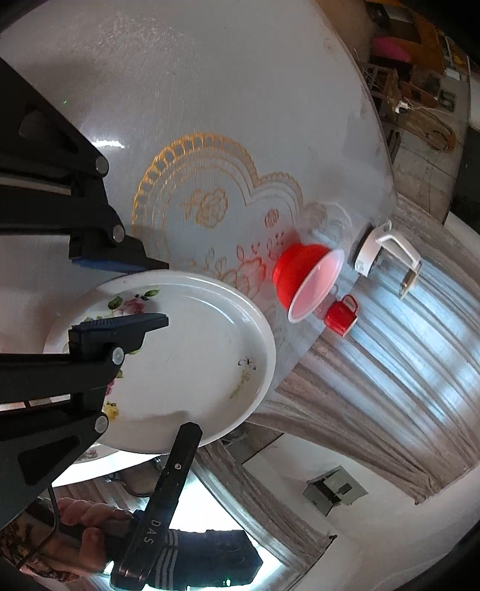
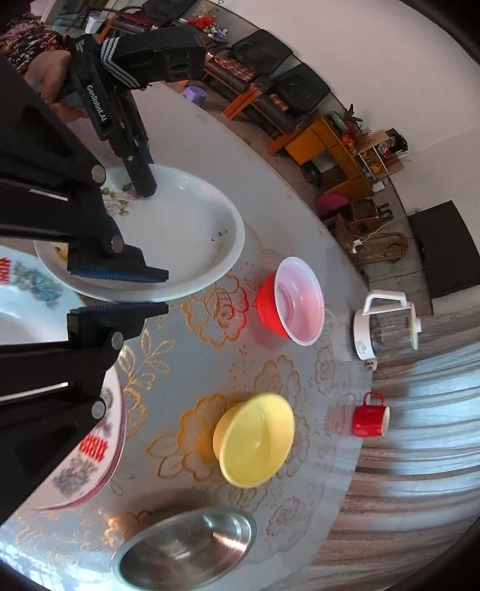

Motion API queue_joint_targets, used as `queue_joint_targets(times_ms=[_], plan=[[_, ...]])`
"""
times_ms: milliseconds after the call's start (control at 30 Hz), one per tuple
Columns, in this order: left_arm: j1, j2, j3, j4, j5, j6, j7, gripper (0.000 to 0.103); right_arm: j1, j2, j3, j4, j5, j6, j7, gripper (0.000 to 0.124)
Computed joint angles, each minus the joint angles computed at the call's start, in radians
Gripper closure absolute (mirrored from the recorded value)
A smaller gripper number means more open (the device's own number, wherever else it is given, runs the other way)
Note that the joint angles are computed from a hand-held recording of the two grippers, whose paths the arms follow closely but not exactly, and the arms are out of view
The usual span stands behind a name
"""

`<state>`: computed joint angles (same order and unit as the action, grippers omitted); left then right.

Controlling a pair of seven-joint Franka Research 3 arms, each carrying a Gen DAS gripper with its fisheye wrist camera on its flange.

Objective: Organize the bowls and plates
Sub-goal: 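Lift the rose plate with both grippers over the plate stack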

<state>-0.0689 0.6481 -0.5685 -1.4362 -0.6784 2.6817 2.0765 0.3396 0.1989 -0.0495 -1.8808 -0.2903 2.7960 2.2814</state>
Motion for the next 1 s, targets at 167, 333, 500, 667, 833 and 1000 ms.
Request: queue_joint_targets(times_ms=[167, 333, 500, 667, 833, 1000], plan=[[0.01, -0.014, -0.031, -0.013, -0.03, -0.004, 0.052, 0.083, -0.001, -0.078, -0.014, -0.11, -0.064, 0.059, 0.101, 0.114], [-0.01, -0.033, -0.03, -0.027, -0.039, -0.021, 0.08, 0.083, -0.037, -0.154, 0.004, -0.234, -0.134, 0.127, 0.226, 0.114], [-0.043, -0.042, -0.025, -0.036, -0.036, -0.037, 0.1, 0.083, -0.109, -0.224, 0.046, -0.357, -0.173, 0.192, 0.328, 0.115], [-0.089, -0.04, -0.011, -0.031, -0.007, -0.056, 0.106, 0.083, -0.194, -0.284, 0.1, -0.464, -0.21, 0.228, 0.427, 0.115], [-0.125, -0.053, -0.002, -0.052, 0.029, -0.027, 0.119, 0.083, -0.258, -0.314, 0.14, -0.555, -0.156, 0.286, 0.431, 0.114], [-0.146, -0.047, 0.001, -0.056, 0.073, -0.024, 0.105, 0.083, -0.334, -0.33, 0.2, -0.593, -0.166, 0.293, 0.458, 0.115]])
